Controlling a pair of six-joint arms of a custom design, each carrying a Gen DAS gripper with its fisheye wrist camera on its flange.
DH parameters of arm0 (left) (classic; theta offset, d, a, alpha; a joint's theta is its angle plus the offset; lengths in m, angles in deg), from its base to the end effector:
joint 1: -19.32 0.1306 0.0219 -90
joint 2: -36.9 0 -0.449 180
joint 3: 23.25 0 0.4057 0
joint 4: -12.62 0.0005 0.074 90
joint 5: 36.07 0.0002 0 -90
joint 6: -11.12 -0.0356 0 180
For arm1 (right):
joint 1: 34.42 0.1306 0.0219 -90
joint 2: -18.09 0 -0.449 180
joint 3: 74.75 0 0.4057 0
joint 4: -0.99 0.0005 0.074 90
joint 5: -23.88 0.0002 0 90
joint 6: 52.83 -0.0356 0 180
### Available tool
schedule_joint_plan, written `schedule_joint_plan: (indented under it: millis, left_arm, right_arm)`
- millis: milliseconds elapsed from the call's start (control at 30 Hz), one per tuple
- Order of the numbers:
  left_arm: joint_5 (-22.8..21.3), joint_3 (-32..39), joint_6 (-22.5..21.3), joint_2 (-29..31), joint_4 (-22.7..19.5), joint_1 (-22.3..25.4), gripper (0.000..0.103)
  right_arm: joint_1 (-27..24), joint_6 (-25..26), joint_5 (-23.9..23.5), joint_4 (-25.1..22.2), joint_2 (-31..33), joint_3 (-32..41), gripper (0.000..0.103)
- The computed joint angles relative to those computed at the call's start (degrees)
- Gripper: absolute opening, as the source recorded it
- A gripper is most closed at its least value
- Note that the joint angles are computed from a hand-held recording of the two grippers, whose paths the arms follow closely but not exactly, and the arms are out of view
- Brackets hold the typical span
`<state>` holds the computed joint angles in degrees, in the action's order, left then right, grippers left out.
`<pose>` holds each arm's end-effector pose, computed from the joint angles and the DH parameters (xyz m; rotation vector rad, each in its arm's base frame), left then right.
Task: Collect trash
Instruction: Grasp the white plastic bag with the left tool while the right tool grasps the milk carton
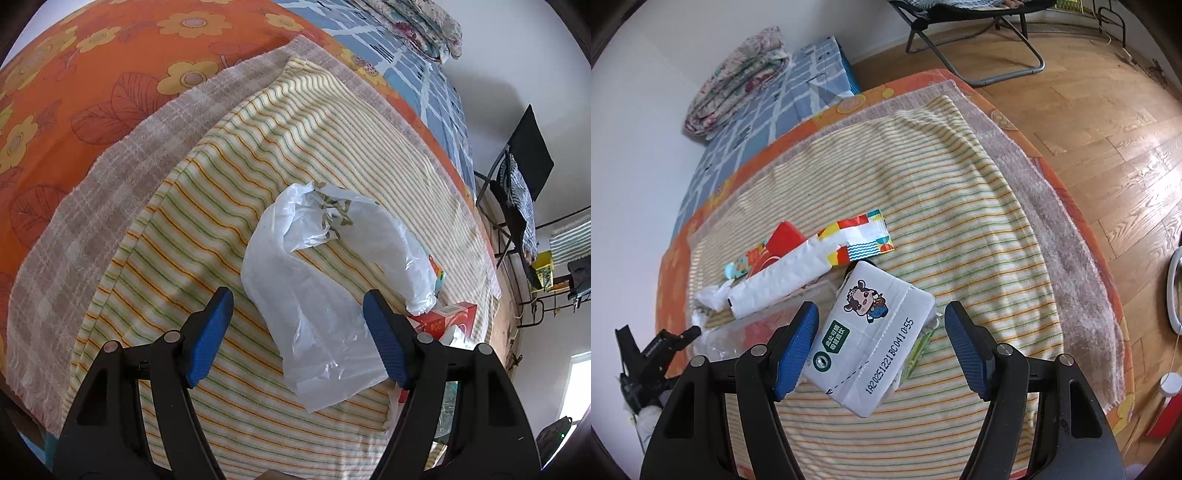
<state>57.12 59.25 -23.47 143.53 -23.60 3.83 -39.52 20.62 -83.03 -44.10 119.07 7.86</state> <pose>0.5531 -0.1559 0.2997 -0.9069 2.5558 -0.4778 0.5393 -0.0382 0.3468 0.4102 2.6445 0.4585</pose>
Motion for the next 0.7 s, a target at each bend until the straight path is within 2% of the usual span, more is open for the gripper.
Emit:
schedule_joint_plan:
  millis: [33,67,133,267,333,400,467,500,633,700]
  left_arm:
    - [0.0,-0.1,-0.4,-0.1,0.1,0.0,0.073]
    - [-0.2,-0.2,-1.2,-0.3,0.3,-0.1,0.065]
    - [-0.8,-0.1,-2.8,-0.7,0.1,-0.3,0.060]
    - [-2.5,-0.4,-4.7,-1.4,0.8,-0.8,0.043]
    - [-2.7,-0.8,-4.8,-1.8,1.4,-0.9,0.039]
    - [-3.1,-1.2,-5.4,-2.4,2.3,-1.0,0.019]
    - [-4.6,-1.4,-6.7,-3.0,2.3,-1.3,0.015]
    - [-5.7,-1.4,-8.0,-3.3,2.3,-1.6,0.008]
    - [-8.0,-1.7,-9.7,-4.4,2.6,-1.9,0.004]
    - [-6.9,-2.4,-9.9,-5.0,3.7,-1.5,0.004]
  right_arm:
    - [0.0,0.6,0.4,0.0,-0.3,-0.2,0.070]
    - [0.1,1.3,0.9,0.1,-0.5,-0.4,0.070]
    - [0.0,2.5,1.2,0.2,-1.0,-0.7,0.070]
    - [-0.6,3.7,0.1,0.3,-1.8,-1.4,0.070]
    - [-0.8,4.2,-0.3,0.5,-2.1,-1.7,0.062]
    - [-1.1,4.5,-1.4,0.6,-2.4,-2.0,0.054]
    - [-1.0,5.4,-1.9,0.7,-2.7,-2.1,0.049]
    - [-0.9,6.0,-1.9,0.7,-2.7,-2.2,0.048]
    - [-0.6,8.0,-1.1,1.2,-3.4,-2.8,0.047]
    - [-0.6,8.5,-0.9,1.6,-3.9,-3.0,0.041]
